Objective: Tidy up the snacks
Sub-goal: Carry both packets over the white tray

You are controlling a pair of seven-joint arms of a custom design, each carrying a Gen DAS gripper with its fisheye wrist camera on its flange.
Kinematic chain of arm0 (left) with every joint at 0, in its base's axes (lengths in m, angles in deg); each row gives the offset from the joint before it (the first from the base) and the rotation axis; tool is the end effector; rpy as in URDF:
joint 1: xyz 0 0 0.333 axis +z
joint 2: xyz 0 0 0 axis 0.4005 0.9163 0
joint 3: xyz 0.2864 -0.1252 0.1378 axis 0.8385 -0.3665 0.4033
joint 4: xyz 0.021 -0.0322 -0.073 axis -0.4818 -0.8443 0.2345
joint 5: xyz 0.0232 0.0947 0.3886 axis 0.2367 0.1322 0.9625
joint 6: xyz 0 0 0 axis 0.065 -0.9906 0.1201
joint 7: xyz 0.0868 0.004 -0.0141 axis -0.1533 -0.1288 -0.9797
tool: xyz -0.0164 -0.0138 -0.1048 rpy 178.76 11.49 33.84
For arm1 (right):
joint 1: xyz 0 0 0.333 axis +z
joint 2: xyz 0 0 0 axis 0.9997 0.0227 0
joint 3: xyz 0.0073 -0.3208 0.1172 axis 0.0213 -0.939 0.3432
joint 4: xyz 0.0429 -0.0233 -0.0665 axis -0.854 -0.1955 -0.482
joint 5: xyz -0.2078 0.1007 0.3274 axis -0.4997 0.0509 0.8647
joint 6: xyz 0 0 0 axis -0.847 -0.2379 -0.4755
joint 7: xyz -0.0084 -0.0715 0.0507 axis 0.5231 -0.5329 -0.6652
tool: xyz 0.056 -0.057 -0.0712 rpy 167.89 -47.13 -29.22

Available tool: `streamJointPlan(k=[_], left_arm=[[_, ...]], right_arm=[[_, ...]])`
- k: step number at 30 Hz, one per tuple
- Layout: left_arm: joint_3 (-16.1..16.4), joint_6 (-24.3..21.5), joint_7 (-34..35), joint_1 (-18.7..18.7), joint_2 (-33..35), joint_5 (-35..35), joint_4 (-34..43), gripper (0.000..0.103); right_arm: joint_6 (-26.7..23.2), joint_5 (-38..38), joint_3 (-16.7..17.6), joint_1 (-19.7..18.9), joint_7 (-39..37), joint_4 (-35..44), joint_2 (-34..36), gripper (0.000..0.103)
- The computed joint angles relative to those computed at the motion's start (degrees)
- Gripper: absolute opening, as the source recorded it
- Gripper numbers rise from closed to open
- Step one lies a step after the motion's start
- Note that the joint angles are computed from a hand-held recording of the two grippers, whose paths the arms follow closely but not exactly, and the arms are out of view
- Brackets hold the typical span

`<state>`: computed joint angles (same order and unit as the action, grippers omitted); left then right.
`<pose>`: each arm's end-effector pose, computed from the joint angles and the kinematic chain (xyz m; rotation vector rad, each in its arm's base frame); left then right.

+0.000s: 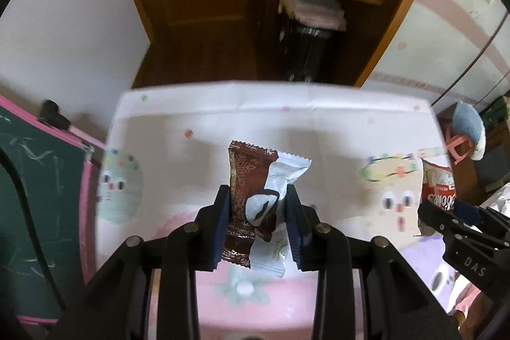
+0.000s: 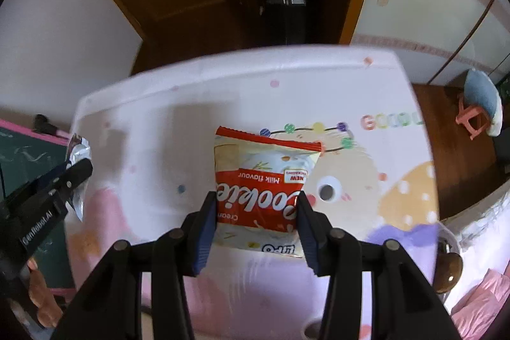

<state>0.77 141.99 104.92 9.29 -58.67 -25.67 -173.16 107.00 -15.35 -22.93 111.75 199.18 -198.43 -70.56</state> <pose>0.5492 -0.2934 0.4543 -1.6933 2.3198 -0.5212 0.4892 0.2921 0.4613 -1.6534 2.3326 -0.2539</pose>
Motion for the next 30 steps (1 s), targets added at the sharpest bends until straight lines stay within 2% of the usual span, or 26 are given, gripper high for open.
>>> streamJointPlan(k=[4,7,17,24,30], left_arm=[[-0.5,-0.1,3.0,-0.6,-10.9,-3.7,-5.2,0.031],[0.9,-0.4,6.4,-2.3,-19.4,-7.4,-8.9,0.031],[4.6,-3.1,10.7,-12.1,-44.6,-12.2,-20.5,0.031],[5.9,-7.3,10.5,-18.1,-57.0,-14.6,-27.0,0.031],[5.9,-10.1,9.3,-20.0,-63.3,-14.8,-33.5,0.032]], right_arm=[[-2.6,-3.6,2.6,0.6,2.2,-2.2,-8.9,0.047],[-5.1,-6.6,5.8,0.2,3.4,-2.5,-14.8,0.047],[-11.3,-9.6,17.4,-0.5,5.8,-2.9,-30.3,0.047],[-8.6,-5.7,21.9,-0.1,7.6,-8.5,-38.7,0.047],[-6.6,-1.1,25.8,1.0,9.6,-14.0,-42.3,0.048]])
